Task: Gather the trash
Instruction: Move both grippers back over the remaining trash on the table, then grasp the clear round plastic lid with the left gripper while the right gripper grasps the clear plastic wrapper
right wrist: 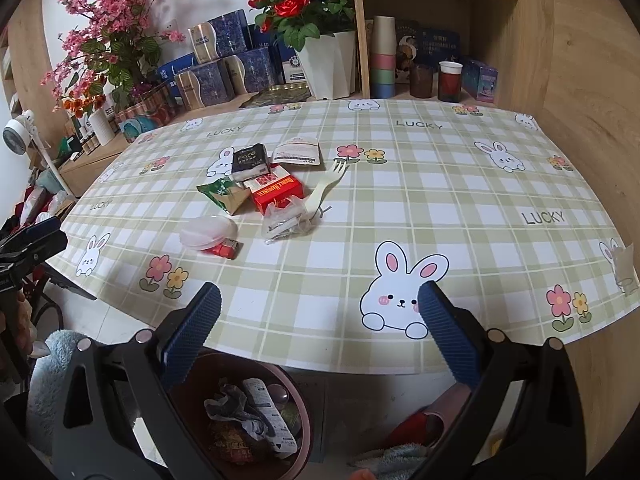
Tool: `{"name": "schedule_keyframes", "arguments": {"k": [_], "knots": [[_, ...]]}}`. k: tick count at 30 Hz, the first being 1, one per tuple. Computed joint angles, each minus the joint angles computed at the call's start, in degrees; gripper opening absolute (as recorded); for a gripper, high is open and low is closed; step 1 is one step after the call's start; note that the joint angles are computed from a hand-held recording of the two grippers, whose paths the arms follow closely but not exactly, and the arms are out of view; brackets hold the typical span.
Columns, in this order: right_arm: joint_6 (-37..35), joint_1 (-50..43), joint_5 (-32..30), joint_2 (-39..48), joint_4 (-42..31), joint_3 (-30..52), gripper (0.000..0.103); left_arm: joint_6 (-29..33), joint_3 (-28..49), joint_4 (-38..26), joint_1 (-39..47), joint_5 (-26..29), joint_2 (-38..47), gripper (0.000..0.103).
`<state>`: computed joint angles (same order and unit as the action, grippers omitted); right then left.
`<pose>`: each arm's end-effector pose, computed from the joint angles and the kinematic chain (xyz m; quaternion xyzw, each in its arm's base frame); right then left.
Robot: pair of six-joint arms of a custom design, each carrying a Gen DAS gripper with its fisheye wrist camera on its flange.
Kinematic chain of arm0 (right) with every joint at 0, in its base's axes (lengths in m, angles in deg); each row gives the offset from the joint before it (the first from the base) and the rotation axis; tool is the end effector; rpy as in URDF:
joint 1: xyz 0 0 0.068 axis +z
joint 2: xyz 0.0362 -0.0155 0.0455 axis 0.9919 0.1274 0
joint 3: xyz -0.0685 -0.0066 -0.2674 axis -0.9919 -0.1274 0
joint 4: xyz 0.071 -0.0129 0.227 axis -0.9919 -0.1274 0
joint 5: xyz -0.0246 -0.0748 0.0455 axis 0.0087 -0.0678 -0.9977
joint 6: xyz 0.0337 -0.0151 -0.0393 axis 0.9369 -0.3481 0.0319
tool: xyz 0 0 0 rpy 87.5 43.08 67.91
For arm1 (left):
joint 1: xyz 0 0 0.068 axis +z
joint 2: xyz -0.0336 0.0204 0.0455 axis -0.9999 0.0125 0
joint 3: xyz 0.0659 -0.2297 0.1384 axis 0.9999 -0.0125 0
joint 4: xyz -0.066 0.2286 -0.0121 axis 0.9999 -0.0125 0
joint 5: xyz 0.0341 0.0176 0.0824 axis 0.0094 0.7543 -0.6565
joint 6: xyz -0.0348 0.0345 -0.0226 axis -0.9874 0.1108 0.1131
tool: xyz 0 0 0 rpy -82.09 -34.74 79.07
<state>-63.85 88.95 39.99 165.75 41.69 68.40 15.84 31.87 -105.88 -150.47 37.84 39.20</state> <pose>0.2419 0.0402 0.2386 -0.2213 0.9024 0.1617 0.3324 0.1169 -0.1614 0.2344 -0.0773 0.9058 -0.0047 0.4166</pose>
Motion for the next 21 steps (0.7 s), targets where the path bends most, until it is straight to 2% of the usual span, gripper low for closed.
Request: {"name": "schedule_keyframes", "arguments": {"k": [3,7,12,14,21], "knots": [[0.41,0.35,0.32,2.50,1.36,0.34,0.097,4.86,-1.15,5.66,3.37,3.30,1.85,0.092],[0.81,0.98,1.07,5.92,3.54,0.69,0.097,11.86,-1.64,15.28,9.65,10.40,7.13,0.087],[1.39,1.33,1.53,9.82,5.50,1.71,0.097,20.32,2.91,23.42,16.13,18.43,17.67,0.086],[1.69,1.43,1.80,11.40,6.22,2.25,0.097,23.18,6.23,24.43,18.46,21.39,22.76,0.086],[1.85,1.67,2.00,14.79,7.15,4.31,0.097,27.54,15.23,21.68,22.87,24.52,34.09,0.080]]}}
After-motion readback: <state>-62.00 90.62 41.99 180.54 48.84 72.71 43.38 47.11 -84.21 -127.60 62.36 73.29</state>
